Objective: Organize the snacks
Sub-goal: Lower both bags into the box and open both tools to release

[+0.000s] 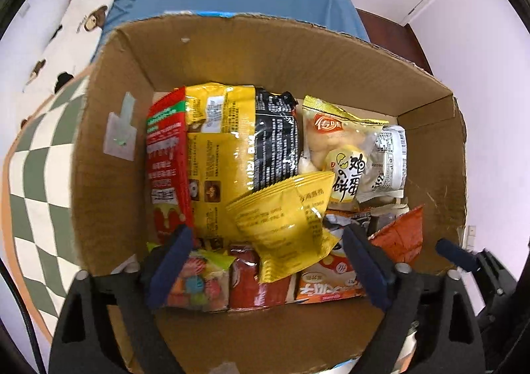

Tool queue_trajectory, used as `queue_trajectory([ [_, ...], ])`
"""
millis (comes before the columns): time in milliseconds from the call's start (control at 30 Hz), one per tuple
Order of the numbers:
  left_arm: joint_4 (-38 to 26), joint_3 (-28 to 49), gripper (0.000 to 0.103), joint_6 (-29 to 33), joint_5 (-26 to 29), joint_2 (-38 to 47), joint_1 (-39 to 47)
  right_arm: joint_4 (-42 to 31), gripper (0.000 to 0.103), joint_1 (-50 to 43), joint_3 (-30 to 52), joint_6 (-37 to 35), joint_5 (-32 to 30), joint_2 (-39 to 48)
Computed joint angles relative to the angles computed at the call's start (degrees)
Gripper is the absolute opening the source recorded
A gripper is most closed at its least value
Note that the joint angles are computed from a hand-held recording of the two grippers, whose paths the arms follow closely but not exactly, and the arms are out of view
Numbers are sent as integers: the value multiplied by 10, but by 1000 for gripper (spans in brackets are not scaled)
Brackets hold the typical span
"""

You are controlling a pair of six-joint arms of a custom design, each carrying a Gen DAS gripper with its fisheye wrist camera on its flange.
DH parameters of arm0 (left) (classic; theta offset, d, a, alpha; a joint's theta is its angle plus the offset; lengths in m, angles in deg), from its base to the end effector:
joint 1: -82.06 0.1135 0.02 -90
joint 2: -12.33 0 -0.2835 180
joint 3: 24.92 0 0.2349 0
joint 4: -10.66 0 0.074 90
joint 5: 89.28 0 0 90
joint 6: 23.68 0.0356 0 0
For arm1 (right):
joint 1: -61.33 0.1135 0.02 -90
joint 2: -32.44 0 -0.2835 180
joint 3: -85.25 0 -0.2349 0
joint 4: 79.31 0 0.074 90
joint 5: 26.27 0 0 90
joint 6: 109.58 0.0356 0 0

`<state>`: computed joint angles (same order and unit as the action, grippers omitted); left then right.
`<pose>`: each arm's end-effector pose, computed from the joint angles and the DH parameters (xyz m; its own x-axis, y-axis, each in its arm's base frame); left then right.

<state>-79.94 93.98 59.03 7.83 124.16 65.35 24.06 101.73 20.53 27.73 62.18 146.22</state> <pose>0.3539 -0.1109 0.2970 -0.9819 0.1633 -0.0962 0.1755 0.9750 -0.1363 0.3019 0.2582 0.2732 -0.9792 0.1315 -0.1548 0.0981 0.9735 0.2064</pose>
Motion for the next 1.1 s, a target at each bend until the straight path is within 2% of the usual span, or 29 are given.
queue_trajectory([
  [67, 8, -13, 100, 4, -2, -18, 2, -14, 97, 9, 0, 7, 18, -15],
  [300, 40, -89, 100, -4, -10, -111, 1, -35, 97, 35, -20, 39, 72, -71],
  [633, 36, -131, 100, -22, -49, -248, -18, -79, 97, 100, -10, 90, 170, -126],
  [900, 4, -116, 100, -45, -100, -330, -61, -160, 97, 182, 56, 156, 264, -145],
  [1100, -29, -89, 100, -67, -142, -380, -111, -261, 97, 255, 143, 226, 344, -138],
])
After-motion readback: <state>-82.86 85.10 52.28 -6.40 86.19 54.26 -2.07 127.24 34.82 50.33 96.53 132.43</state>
